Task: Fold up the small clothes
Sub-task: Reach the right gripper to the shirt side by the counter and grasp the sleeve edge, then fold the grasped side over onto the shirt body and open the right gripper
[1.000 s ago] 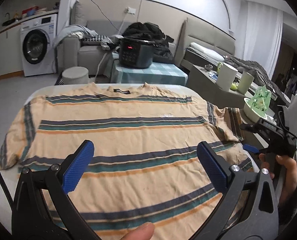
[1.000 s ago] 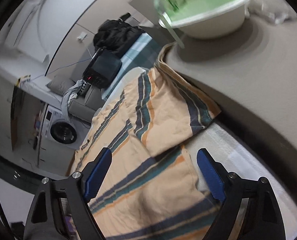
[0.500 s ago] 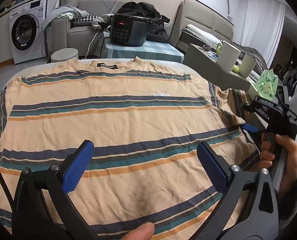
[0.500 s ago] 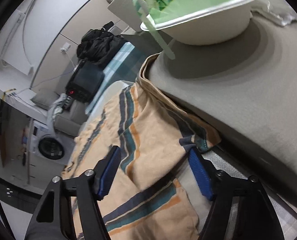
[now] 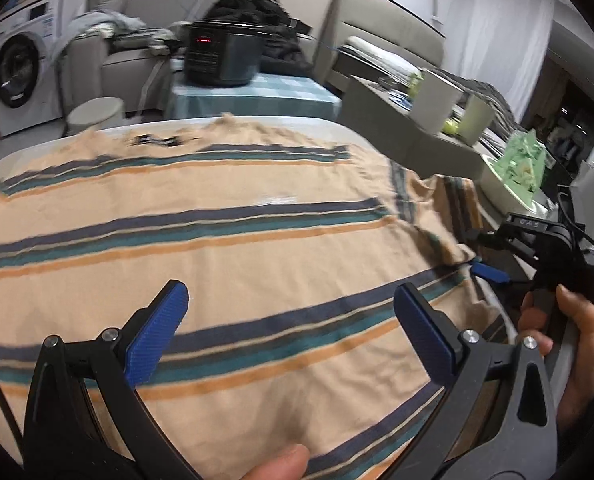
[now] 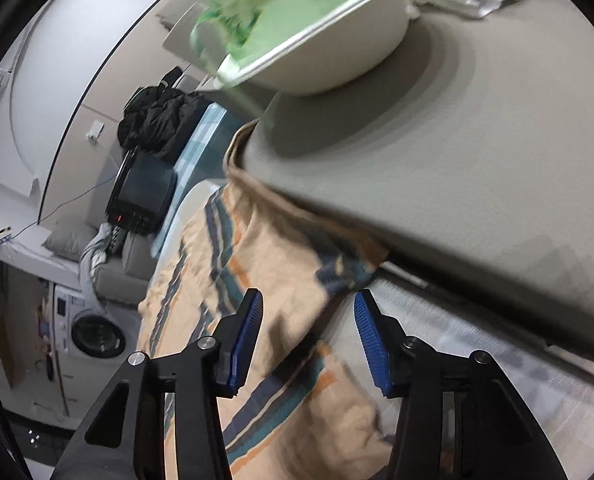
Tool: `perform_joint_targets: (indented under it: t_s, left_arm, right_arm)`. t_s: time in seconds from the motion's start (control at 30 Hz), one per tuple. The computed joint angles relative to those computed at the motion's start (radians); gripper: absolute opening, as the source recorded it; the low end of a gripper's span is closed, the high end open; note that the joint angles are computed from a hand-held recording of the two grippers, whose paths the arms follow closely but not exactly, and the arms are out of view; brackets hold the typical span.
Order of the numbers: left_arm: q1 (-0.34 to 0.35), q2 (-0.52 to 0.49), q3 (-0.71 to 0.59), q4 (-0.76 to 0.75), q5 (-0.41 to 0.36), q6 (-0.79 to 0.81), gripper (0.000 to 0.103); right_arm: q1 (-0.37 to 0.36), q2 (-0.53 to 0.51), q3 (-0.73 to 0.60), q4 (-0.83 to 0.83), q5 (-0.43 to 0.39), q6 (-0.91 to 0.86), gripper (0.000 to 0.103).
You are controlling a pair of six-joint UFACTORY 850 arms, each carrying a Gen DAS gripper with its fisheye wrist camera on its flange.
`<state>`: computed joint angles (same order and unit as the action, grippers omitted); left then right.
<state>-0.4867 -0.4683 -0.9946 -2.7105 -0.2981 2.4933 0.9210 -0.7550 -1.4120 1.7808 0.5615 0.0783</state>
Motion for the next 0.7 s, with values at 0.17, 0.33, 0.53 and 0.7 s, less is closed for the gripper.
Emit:
perform_joint_targets:
  t_s: [0.17, 0.33, 0.53, 0.7]
  left_arm:
    - [-0.051, -0.083, -0.120, 0.141, 0.042, -0.118, 0.102]
    - [-0.067, -0.125, -0.169, 0.122, 0.048, -0.127, 0.102]
    - [-0.047, -0.133, -0.171, 0.137, 0.057, -0.163, 0.102]
    - [-0.029, -0.118, -0.150, 0.109, 0.038, -0.144, 0.102]
  right_arm:
    - [-0.010, -0.018, -0.033, 0.101, 0.048, -0.096, 0.023]
    - [-0.012, -0.048, -0.069, 0.137, 0.073, -0.222, 0.002]
    - [0.000, -0.043, -0.085, 0.066, 0.112, -0.285, 0.002]
    - [-0.004, -0.044, -0.091, -0.226, 0.064, -0.199, 0.002]
